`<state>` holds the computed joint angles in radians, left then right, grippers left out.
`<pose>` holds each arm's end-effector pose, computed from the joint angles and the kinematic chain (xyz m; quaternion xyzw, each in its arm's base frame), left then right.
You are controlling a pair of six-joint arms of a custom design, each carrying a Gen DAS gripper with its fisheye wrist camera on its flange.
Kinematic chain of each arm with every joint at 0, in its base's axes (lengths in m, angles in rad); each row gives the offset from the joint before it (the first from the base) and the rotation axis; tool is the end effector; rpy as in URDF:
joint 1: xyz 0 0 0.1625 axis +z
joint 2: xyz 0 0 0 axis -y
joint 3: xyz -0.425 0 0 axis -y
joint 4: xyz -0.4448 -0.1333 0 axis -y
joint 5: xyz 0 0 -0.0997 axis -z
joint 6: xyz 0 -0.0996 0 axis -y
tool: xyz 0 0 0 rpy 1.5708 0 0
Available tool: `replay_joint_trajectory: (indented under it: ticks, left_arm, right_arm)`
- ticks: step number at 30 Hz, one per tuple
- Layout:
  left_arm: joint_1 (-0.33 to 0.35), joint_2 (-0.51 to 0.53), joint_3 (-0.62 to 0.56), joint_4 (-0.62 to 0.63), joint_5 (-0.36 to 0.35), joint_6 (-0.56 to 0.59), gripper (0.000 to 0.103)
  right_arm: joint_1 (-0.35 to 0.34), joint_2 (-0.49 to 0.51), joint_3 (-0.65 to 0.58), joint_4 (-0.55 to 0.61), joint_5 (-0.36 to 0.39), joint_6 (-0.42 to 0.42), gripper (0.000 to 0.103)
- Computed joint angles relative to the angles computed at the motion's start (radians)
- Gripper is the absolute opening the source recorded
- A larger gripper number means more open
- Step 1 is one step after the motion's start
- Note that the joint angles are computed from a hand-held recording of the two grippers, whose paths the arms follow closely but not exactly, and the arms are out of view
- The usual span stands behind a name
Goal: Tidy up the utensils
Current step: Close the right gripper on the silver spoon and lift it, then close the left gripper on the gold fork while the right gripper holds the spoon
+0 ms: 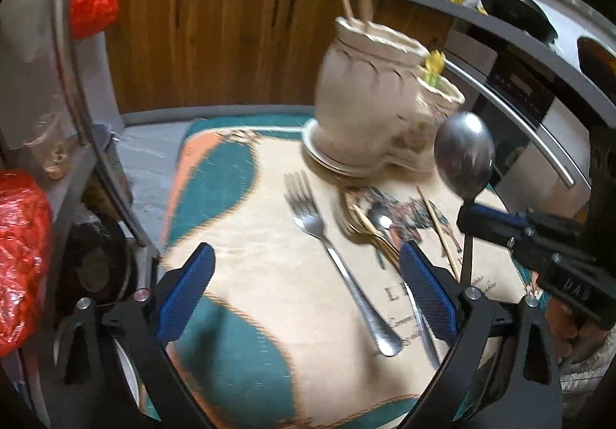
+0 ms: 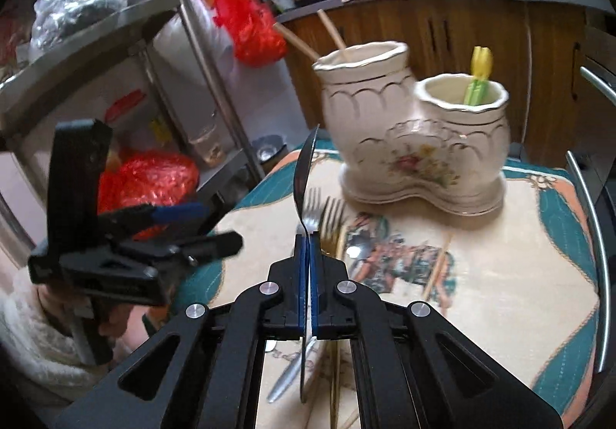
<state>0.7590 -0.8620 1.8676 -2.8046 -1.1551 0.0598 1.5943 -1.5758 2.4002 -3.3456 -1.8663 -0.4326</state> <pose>-0.3395 -0.5612 0.0433 0.3891 0.8912 -0.1789 0.1498 0.1145 -0.4328 0.2867 0.1332 -0.8720 0.4165 0.2201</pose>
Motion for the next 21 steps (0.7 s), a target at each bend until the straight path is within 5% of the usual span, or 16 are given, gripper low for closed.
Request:
replay_joint_trajectory:
  ticks: [12, 17, 21]
  left_arm:
    - [-0.015, 0.116, -0.108, 0.174, -0.117, -0.091, 0.072]
    - [-0.006, 0.166, -0.162, 0.201, -0.117, -0.14, 0.054]
    - [0.002, 0.184, -0.184, 0.178, -0.089, -0.174, 0.051]
  right_arm:
    - [-0.053, -0.122, 0.054, -0.022, 0.079, 0.004, 0.003]
    - [-0.07, -0.148, 0.065, -0.021, 0.095, 0.0, 0.003]
    - [-0.089, -0.179, 0.08, -0.015, 0.111, -0.008, 0.003]
